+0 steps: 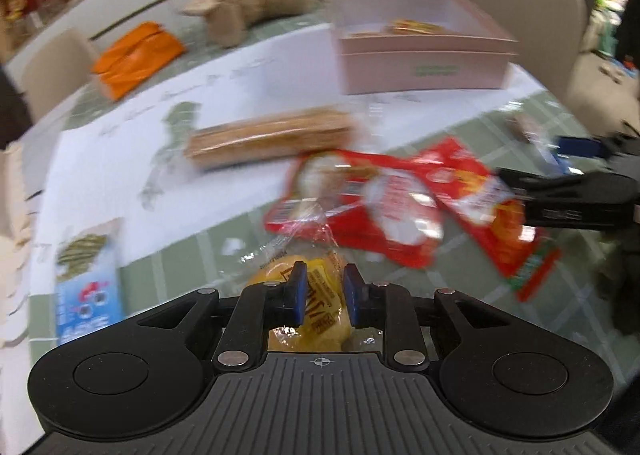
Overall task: Organize snacks
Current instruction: 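Grasp the yellow bread roll with the left tool while the right tool grasps a red spicy packet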
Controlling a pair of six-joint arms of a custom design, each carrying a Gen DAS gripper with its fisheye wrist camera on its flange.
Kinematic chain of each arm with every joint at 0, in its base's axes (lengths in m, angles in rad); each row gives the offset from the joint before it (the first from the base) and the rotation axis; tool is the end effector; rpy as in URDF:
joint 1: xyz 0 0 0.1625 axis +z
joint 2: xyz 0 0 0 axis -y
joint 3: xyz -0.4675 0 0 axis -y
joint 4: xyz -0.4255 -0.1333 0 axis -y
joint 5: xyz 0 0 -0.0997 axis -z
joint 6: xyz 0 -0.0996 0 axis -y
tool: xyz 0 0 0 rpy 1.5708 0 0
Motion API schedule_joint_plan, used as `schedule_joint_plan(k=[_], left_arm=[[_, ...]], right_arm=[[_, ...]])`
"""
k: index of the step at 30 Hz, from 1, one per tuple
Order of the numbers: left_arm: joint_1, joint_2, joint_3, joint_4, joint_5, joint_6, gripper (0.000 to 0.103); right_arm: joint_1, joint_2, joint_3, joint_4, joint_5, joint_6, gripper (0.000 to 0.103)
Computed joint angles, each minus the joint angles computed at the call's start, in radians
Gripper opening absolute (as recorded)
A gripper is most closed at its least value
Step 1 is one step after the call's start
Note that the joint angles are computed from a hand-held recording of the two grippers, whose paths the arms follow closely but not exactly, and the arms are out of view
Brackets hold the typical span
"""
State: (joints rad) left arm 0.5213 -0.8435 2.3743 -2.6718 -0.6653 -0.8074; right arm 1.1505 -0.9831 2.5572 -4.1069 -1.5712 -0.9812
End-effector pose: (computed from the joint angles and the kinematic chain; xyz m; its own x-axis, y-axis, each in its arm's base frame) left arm -0.2353 -0.3792 -0.0109 -0.5855 0.1559 -0.7955 0.5283 0.8177 -0.2286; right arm -0.0401 -0.4164 0.1509 -0.7015 -0.2069 0.6820 -0.6290 0.6297 -0.4559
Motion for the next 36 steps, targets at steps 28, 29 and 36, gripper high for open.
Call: schedule_joint_plan(k=[28, 29, 36], left_arm=[[0.06, -0.077, 0.057, -0.075, -0.04, -0.359, 0.059], [0.068, -0.066, 0.049, -0.083, -0.051, -0.336, 0.066], [0.078, -0.021, 0.018, -0.055, -0.068, -0.263, 0.075]], right_arm=[[0.009, -0.004, -0.009, 0.017, -0.028, 0.03, 0.103], [0.009, -0.004, -0.009, 0.017, -0.028, 0.03, 0.103], [0.009, -0.006, -0.009, 0.02, -0.028, 0.03, 0.103]])
